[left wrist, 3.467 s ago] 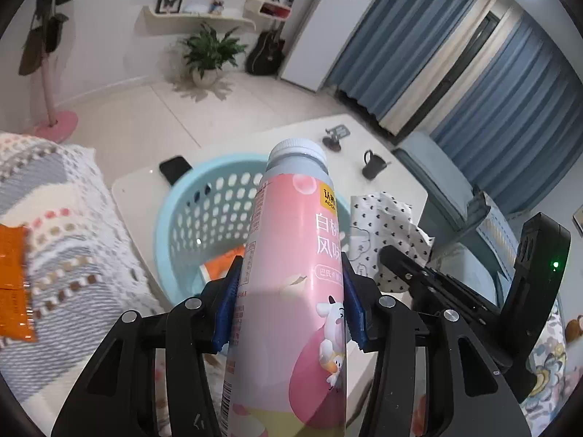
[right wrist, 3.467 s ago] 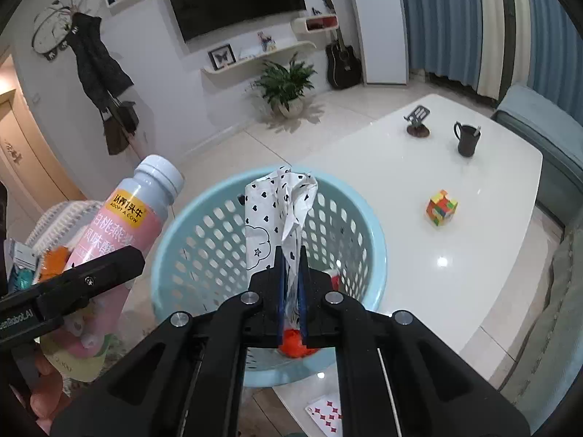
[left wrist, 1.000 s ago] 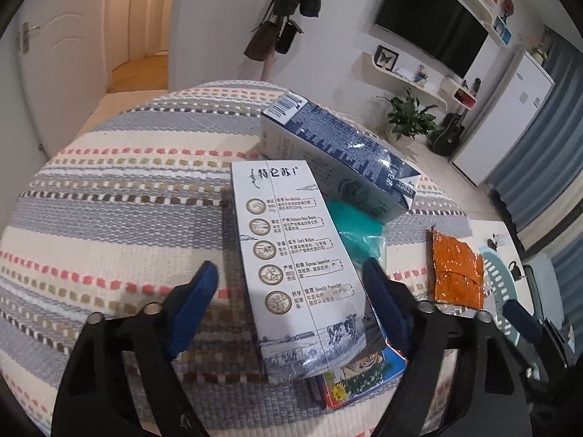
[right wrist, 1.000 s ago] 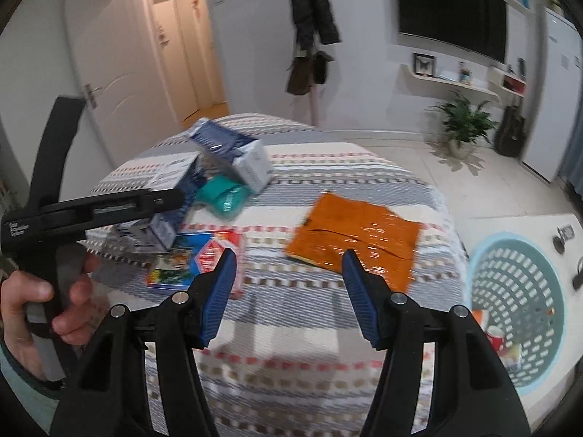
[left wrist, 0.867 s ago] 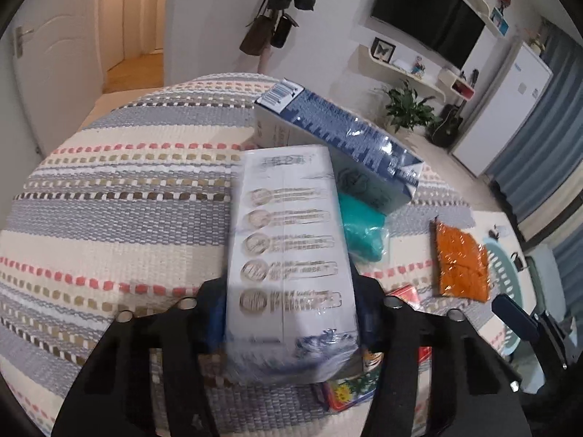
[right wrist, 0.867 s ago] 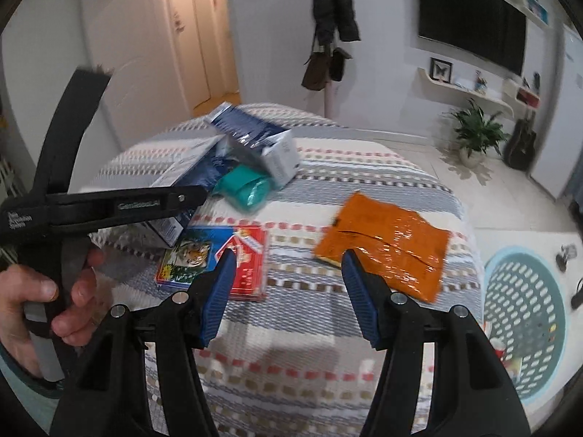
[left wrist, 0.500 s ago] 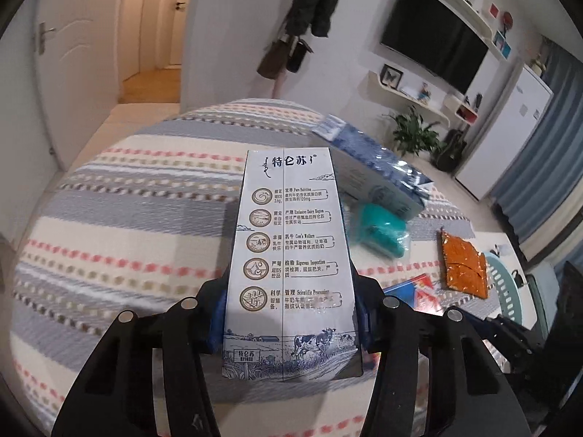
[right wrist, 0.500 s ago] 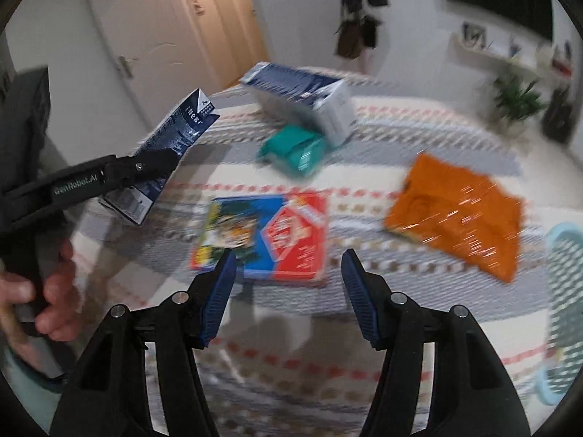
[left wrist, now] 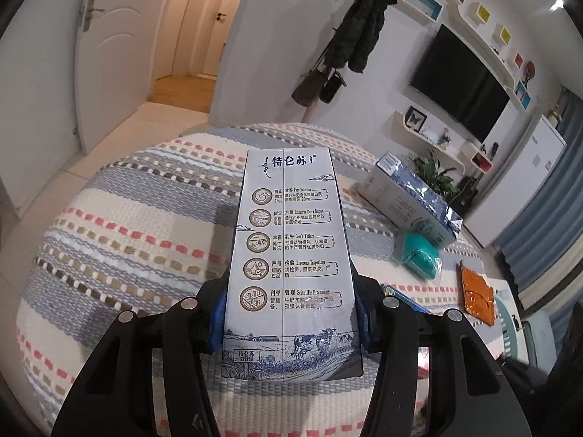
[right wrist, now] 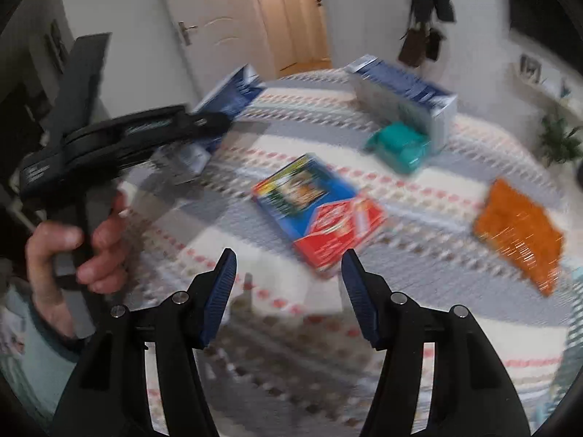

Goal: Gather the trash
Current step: 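Grasp the white milk carton with the left tool while the right tool grasps the tiger card box, then carry the milk carton and tiger box to the basket and release both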

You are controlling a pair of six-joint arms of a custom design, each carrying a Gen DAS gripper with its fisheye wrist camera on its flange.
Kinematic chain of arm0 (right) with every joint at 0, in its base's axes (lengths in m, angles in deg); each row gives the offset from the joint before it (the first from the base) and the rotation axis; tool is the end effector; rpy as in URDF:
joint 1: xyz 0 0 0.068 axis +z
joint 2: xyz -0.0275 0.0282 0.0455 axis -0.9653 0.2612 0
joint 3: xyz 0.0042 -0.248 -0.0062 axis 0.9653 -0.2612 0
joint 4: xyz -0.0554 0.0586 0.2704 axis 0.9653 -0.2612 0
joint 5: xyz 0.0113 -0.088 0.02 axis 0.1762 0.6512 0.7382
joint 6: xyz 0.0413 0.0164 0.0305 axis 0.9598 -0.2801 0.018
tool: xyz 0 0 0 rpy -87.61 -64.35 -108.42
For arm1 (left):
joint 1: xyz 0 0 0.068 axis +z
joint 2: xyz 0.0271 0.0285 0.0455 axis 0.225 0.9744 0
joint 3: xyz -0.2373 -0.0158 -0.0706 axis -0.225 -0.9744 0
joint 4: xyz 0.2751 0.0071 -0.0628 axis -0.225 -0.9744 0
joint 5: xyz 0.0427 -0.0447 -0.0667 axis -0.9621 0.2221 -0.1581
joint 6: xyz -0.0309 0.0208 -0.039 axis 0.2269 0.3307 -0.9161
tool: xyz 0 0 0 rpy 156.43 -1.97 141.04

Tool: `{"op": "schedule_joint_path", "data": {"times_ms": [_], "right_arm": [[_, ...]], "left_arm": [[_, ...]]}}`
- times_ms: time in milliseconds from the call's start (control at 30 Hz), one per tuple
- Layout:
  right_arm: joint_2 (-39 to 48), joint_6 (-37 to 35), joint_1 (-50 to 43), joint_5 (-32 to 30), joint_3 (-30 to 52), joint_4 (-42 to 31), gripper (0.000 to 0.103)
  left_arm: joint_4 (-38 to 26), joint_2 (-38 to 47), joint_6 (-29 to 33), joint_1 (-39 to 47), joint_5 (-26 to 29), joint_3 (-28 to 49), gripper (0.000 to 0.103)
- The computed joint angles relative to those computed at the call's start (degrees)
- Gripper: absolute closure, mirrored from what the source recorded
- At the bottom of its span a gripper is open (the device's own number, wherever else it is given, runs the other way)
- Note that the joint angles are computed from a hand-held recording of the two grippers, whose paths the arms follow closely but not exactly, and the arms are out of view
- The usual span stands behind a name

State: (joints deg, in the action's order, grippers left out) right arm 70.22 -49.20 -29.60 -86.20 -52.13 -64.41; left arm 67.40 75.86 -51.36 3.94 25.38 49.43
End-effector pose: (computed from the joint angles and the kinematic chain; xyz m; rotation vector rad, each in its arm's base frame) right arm 0.1497 0.1490 0.0725 -0.5490 2.4193 0.4480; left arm 0.1878 -0.0322 0.0718 -0.2506 2.2790 -0.3642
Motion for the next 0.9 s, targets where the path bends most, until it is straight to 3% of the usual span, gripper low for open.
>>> {"op": "schedule_joint_path", "data": {"times_ms": [33,100,200,333,467,567,633,800,900], "right_arm": [[0.49,-0.39,-0.42,1.73,0.53,-0.34,0.026],[3.33,-2.52,-2.32,2.72,2.13,0.88,0.014],[12.15,-8.01,-6.76,-2.81,7.82,0.64,0.013],[22.05,-9.07,-7.31,-2.82,14.39,0.66,0.013],[26.29,-7.19,-5.91,0.17,17.63,2.37,0.013],[27.64,-6.26,-4.62,3.08,18.75,2.84,0.021],[27.34,-6.44,-3.99,3.8,18.23,3.87,0.036],[23.72,-4.94,-3.23,3.3,14.56,5.54,0.041],[16.84,-3.35,-3.27,4.59,10.0,4.98,0.041]], "left_arm": [[0.83,0.26,-0.26,0.13,0.43,-0.24,0.052],[4.36,2.45,-0.67,0.56,1.75,-1.04,0.052],[8.06,7.65,-1.18,-0.32,0.84,-0.41,0.052],[9.52,6.6,-0.97,1.27,2.52,-1.58,0.052],[9.89,6.21,-0.9,1.55,3.1,-2.23,0.052],[10.56,7.2,-1.08,-0.07,1.65,-1.9,0.052],[10.73,7.64,-0.98,-0.73,0.86,-1.73,0.052],[11.97,9.78,-1.9,-4.35,-3.36,-0.6,0.052],[11.08,8.76,-2.09,-7.74,-7.12,-0.57,0.052]]}}
